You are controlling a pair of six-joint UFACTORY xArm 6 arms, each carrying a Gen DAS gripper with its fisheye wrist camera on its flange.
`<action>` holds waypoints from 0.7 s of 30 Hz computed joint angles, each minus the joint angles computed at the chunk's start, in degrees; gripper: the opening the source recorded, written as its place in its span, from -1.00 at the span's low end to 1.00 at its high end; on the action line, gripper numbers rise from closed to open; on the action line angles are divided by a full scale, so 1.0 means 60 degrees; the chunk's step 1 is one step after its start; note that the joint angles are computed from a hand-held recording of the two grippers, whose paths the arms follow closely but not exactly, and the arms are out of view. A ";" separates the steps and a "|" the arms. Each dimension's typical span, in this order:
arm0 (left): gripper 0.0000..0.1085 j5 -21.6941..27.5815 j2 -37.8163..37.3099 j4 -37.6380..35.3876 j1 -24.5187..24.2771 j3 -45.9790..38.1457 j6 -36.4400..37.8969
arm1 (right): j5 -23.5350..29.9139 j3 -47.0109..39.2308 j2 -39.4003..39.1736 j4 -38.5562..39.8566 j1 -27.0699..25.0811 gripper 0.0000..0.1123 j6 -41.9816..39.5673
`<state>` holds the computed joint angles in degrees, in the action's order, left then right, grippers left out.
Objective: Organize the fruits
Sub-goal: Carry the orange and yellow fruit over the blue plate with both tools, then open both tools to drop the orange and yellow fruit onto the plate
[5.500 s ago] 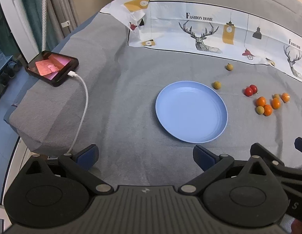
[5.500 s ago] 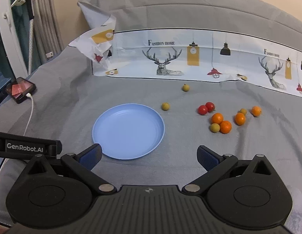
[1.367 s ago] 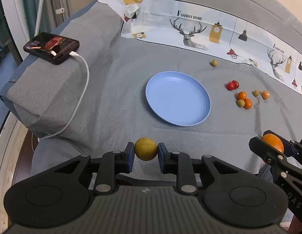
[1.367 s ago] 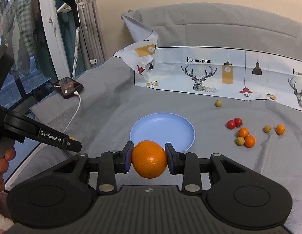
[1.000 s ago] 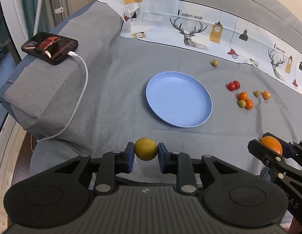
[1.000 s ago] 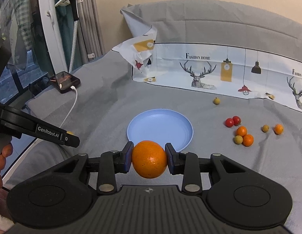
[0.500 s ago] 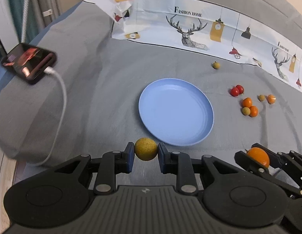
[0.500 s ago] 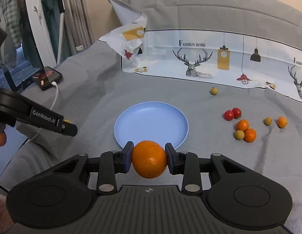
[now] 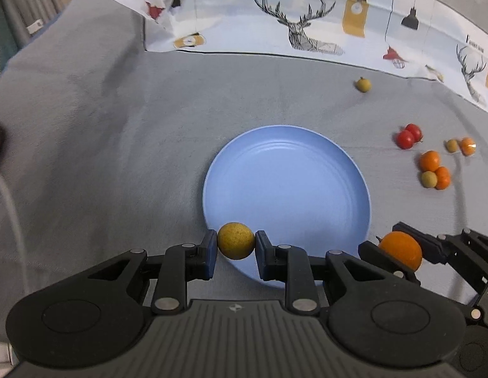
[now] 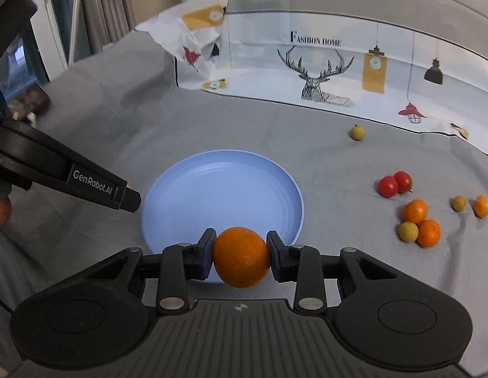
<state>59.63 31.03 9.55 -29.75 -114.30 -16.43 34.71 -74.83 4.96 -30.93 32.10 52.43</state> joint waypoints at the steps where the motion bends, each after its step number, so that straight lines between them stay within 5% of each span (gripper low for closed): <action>1: -0.49 0.0099 0.0234 -0.0009 0.0012 -0.0283 0.0062 | -0.0068 -0.0114 0.0178 0.0085 -0.0093 -0.35 -0.0177; 10: -0.42 0.1085 0.2183 -0.0109 0.0162 -0.2825 0.0530 | -0.0456 -0.0825 0.1224 0.0684 -0.0417 -0.35 -0.1567; 11: -0.28 0.1032 0.2199 -0.0070 0.0185 -0.2846 0.0515 | -0.0496 -0.0919 0.1309 0.0718 -0.0445 -0.34 -0.1673; 13: 0.77 0.0855 0.2084 -0.0011 0.0242 -0.2740 0.0391 | -0.0582 -0.1092 0.1432 0.0763 -0.0489 -0.31 -0.1809; 14: 0.90 0.0586 0.1858 0.0040 0.0269 -0.2430 0.0193 | -0.0627 -0.1148 0.1441 0.0720 -0.0507 -0.13 -0.1772; 17: 0.89 0.0036 0.0983 0.0007 0.0330 -0.1305 0.0012 | -0.0483 -0.1205 0.1266 0.0339 -0.0502 0.42 -0.1437; 21: 0.89 -0.0359 -0.0428 0.0107 0.0299 0.0494 -0.0360 | -0.0030 -0.0590 0.0426 0.0389 -0.0342 0.56 -0.1118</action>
<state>57.48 28.46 10.19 -27.96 -111.33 -18.59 34.53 -78.37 7.51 -28.59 30.05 45.72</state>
